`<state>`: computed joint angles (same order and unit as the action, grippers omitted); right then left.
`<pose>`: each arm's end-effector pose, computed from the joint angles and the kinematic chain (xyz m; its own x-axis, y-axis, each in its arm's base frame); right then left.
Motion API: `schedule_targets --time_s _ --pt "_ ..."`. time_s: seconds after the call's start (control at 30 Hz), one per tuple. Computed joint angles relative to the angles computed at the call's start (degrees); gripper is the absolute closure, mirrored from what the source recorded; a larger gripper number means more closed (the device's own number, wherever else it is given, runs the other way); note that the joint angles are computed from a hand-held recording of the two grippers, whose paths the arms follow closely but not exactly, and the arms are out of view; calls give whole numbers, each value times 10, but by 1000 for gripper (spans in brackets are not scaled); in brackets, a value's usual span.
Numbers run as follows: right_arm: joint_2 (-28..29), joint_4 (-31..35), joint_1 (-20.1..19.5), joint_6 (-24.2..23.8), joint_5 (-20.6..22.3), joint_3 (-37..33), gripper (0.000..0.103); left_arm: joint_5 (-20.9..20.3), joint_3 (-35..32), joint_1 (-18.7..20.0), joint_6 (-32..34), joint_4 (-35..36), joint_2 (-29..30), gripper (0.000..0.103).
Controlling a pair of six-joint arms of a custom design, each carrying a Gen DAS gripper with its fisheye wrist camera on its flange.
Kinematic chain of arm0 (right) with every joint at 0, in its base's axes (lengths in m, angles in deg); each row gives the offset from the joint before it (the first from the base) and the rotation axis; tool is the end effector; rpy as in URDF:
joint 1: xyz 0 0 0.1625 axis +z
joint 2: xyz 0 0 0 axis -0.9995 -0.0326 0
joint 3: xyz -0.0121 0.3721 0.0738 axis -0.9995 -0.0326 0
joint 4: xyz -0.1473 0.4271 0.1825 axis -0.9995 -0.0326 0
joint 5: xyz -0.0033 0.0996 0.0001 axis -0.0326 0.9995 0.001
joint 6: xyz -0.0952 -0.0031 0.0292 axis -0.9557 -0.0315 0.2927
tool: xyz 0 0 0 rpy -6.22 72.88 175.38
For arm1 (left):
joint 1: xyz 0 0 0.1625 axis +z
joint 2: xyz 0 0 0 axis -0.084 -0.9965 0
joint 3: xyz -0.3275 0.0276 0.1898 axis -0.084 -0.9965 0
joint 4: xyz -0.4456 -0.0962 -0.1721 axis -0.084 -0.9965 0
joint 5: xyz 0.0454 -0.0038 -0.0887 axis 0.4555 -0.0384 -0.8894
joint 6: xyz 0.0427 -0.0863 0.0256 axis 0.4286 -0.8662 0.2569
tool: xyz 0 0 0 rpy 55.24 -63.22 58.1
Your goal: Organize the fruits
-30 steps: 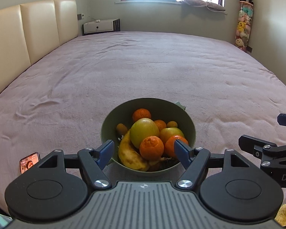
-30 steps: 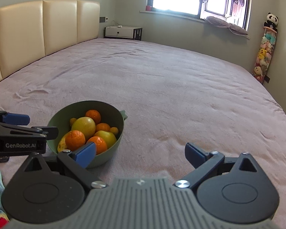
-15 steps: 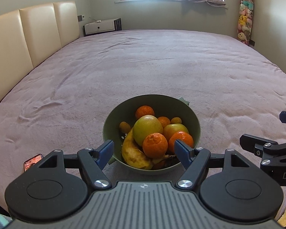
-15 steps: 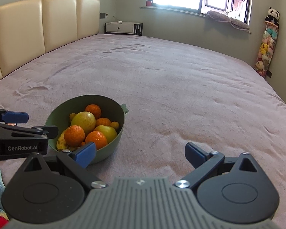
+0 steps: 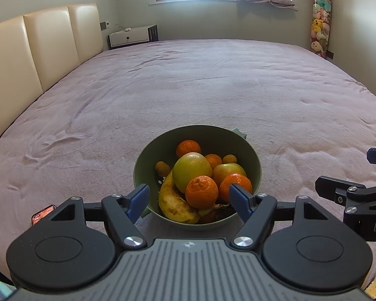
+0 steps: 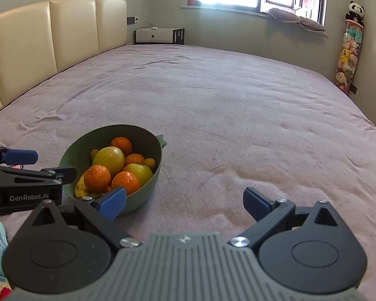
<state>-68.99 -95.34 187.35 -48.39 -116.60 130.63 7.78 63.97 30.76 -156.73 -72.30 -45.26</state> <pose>0.2062 -0.5417 0.2170 -0.5296 -0.6735 0.5157 -0.8448 0.4736 -0.2490 -0.3153 -0.4008 0.1177 -0.5696 -0.4647 -0.6780 0.3359 0.6212 -0.7080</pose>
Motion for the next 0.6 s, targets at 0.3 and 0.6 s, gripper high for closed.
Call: schedule_targets --time_s 0.3,0.6 --pt "2 9 -2 8 -1 -6 7 2 -1 0 4 1 1 18" --pt "2 11 -2 10 -2 -6 7 3 -3 -1 -2 6 3 18"
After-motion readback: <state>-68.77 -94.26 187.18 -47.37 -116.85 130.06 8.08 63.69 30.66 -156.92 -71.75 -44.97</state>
